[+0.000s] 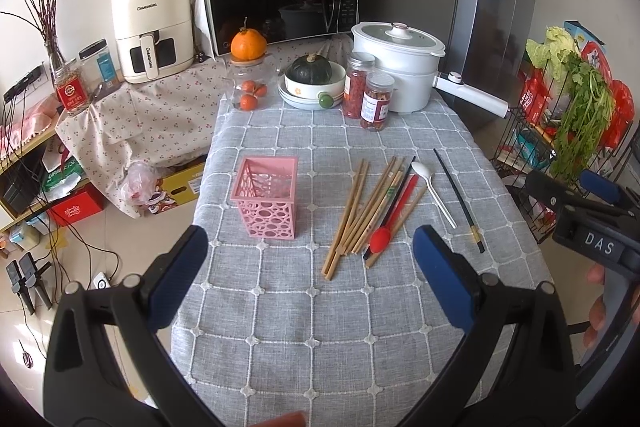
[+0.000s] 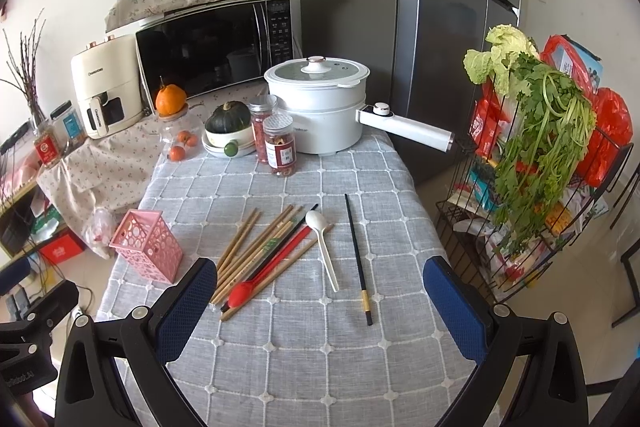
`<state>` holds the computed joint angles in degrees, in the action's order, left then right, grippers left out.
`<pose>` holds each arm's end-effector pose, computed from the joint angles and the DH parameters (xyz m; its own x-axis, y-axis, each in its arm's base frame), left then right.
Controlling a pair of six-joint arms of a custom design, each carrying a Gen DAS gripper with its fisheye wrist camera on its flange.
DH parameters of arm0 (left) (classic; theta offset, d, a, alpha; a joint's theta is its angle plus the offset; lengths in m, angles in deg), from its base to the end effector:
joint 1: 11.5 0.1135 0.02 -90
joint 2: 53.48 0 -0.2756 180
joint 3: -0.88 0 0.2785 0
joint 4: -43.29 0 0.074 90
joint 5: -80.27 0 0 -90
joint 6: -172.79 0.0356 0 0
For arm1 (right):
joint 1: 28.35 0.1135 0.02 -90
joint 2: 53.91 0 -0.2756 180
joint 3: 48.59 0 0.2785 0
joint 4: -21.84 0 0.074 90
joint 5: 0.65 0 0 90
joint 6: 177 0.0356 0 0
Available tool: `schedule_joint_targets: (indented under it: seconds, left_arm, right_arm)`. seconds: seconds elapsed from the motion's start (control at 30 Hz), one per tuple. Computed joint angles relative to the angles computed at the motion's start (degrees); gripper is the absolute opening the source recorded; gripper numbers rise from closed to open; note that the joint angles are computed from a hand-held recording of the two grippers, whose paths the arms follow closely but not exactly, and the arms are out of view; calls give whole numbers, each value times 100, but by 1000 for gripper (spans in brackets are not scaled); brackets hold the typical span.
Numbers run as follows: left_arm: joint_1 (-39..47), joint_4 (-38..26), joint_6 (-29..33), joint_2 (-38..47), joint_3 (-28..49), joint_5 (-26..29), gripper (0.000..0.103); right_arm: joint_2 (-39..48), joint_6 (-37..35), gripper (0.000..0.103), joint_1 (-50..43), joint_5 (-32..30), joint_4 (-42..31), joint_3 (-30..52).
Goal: Organize utensils
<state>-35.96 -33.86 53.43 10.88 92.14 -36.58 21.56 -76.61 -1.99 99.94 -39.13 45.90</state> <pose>0.2039 -0.0751 0.4067 -0.6622 -0.1794 -0.7276 -0.2503 0.9681 -0.0109 0.2674 0.1252 0.3982 -0.6458 -0.1222 -0.7537 -0.2008 0.9795 0.0133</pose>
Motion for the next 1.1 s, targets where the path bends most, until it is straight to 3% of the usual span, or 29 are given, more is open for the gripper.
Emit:
schedule_joint_targets:
  seconds: [0.3, 0.43, 0.57, 0.77, 0.83, 0.9, 0.97, 1.03, 1.1]
  left_arm:
    - [157, 340, 161, 64, -214, 67, 102]
    - [443, 635, 359, 257, -234, 456, 102]
    - [712, 527, 602, 1054, 230, 861, 102]
    - [1096, 353, 898, 2516, 1228, 1963, 100]
    - [1151, 337, 932, 3042, 1588, 2284, 92]
    - [1206, 400, 1044, 3581, 1915, 2379, 77]
    - [1290, 410, 1177, 4149, 2251, 2359, 49]
    - [1437, 279, 1107, 4615, 2567, 2563, 32]
    - [1554, 316, 1011, 4876, 2667, 2737, 29]
  right_arm:
    - [134, -72, 103, -98, -130, -15, 68]
    - [405, -49, 103, -307, -368, -102, 220]
    - [1080, -41, 103, -600, -754, -433, 714]
    - [2248, 148, 103, -1103, -1442, -1066, 1585]
    - [2545, 147, 103, -1239, -1612, -1180, 1748]
    - [2804, 151, 103, -1333, -1693, -1256, 1860]
    - [3016, 208, 103, -1439, -1787, -1299, 1923]
    - [3190, 269, 103, -1548, -1886, -1326, 1964]
    - [3309, 291, 103, -1638, -1972, -1386, 2012]
